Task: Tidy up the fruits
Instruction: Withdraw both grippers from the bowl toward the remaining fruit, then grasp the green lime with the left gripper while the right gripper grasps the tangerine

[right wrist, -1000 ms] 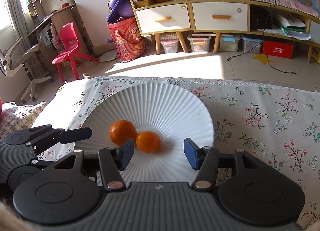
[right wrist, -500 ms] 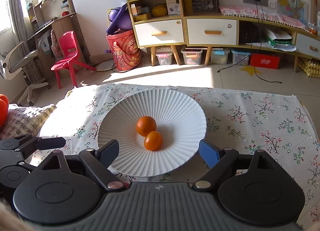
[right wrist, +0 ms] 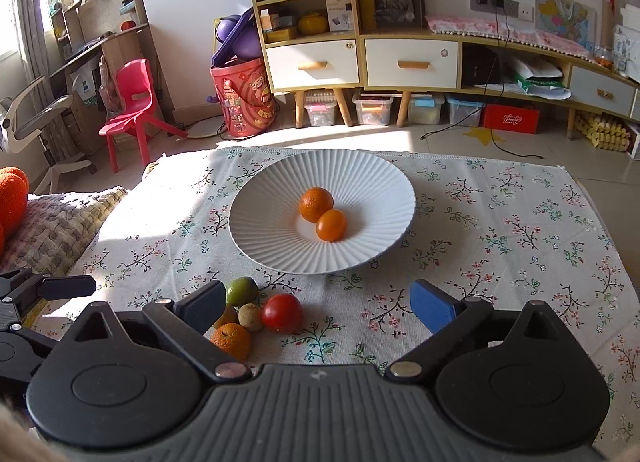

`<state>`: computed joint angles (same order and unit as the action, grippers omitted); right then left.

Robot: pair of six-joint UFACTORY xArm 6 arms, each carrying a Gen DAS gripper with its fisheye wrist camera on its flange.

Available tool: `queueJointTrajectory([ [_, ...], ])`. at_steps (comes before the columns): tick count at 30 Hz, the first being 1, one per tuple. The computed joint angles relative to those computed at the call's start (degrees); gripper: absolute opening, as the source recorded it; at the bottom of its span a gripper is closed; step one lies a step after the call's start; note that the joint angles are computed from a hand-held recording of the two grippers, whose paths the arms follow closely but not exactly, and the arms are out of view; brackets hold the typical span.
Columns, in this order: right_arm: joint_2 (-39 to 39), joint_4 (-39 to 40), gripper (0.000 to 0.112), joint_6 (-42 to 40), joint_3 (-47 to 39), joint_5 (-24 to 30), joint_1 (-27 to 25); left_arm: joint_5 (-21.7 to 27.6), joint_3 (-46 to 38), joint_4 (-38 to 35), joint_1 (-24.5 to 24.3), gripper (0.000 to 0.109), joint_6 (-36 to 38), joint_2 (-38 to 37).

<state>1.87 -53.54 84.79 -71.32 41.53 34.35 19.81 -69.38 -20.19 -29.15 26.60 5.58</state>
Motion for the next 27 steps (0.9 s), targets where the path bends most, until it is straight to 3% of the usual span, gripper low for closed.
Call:
queueJointTrajectory([
  [12, -0.7, -1.7, 0.1, 6.1, 3.1, 3.5, 5.3, -1.5, 11.8, 1.6, 1.1, 0.092, 0.2, -8.5],
  [27, 2.5, -4.5, 0.102, 8.9, 3.2, 6.9, 9.2, 0.6, 16.1, 3.5, 3.1, 0.091, -4.0, -9.6],
])
